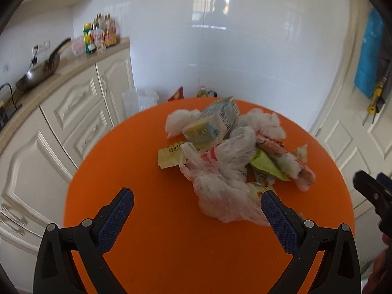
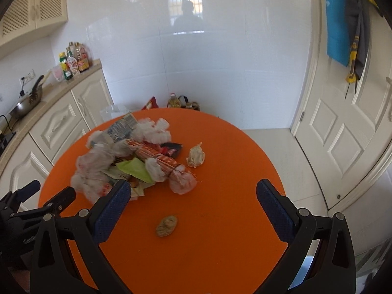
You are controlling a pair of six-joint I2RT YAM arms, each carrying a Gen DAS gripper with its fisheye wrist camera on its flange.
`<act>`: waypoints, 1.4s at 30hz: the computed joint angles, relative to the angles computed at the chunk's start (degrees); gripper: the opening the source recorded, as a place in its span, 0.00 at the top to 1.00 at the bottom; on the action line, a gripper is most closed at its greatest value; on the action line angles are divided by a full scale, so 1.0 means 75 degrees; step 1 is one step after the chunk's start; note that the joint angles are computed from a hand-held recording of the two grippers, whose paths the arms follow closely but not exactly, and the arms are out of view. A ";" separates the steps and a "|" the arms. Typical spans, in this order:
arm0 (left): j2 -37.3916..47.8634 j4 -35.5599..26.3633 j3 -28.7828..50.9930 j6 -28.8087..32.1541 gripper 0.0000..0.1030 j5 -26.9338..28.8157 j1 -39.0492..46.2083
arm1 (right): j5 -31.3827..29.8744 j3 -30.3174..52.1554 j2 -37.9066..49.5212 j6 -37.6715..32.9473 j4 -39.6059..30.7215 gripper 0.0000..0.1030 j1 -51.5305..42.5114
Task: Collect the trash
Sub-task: 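Grasp the white plastic bag with the left tool while the right tool grasps the brown lump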
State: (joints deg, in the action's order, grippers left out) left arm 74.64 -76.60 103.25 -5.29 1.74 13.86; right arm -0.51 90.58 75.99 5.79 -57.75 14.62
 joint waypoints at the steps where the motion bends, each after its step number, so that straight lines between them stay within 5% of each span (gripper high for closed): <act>1: 0.0303 0.0141 0.0048 -0.0118 0.01 0.0044 0.0020 | -0.0035 0.0016 0.0133 -0.0049 0.0027 0.00 -0.0044; 7: 0.2512 0.0743 0.1006 -0.0736 0.03 0.0247 -0.0399 | -0.0127 -0.0011 0.0606 -0.0170 0.0113 0.00 -0.0026; 8: 0.2715 0.0830 0.1124 -0.0775 0.09 0.0599 -0.0334 | -0.0100 -0.0066 0.0613 -0.0178 0.0102 0.00 -0.0007; 10: 0.2912 0.0899 0.1227 -0.0769 0.36 0.1380 -0.0130 | -0.0175 -0.0271 0.0578 -0.0247 0.0089 0.00 -0.0040; 13: 0.3268 0.0914 0.1619 -0.0645 0.50 0.1738 -0.0181 | -0.0158 -0.0734 0.0458 -0.0232 0.0042 0.03 0.0044; 22: 0.2744 0.1429 0.0750 -0.0288 0.54 0.1835 -0.0030 | -0.0212 -0.1746 0.0306 -0.0091 0.0420 0.32 0.0496; 30: 0.2022 0.1739 -0.0115 -0.0124 0.54 0.1530 0.0158 | -0.0412 -0.1972 0.0344 -0.0039 0.0633 0.41 0.0867; 33: 0.1405 0.1436 -0.0516 -0.0047 0.54 0.1587 0.0183 | -0.0389 -0.2104 0.0290 0.0066 0.0859 0.43 0.0883; 35: 0.1013 0.1341 -0.0777 -0.0108 0.54 0.1552 0.0037 | -0.0681 -0.2112 0.0294 0.0072 0.0940 0.53 0.0776; 42: 0.0518 0.0989 -0.0863 0.0023 0.54 0.1644 0.0077 | -0.0983 -0.2000 0.0537 -0.0080 0.1222 0.56 0.0779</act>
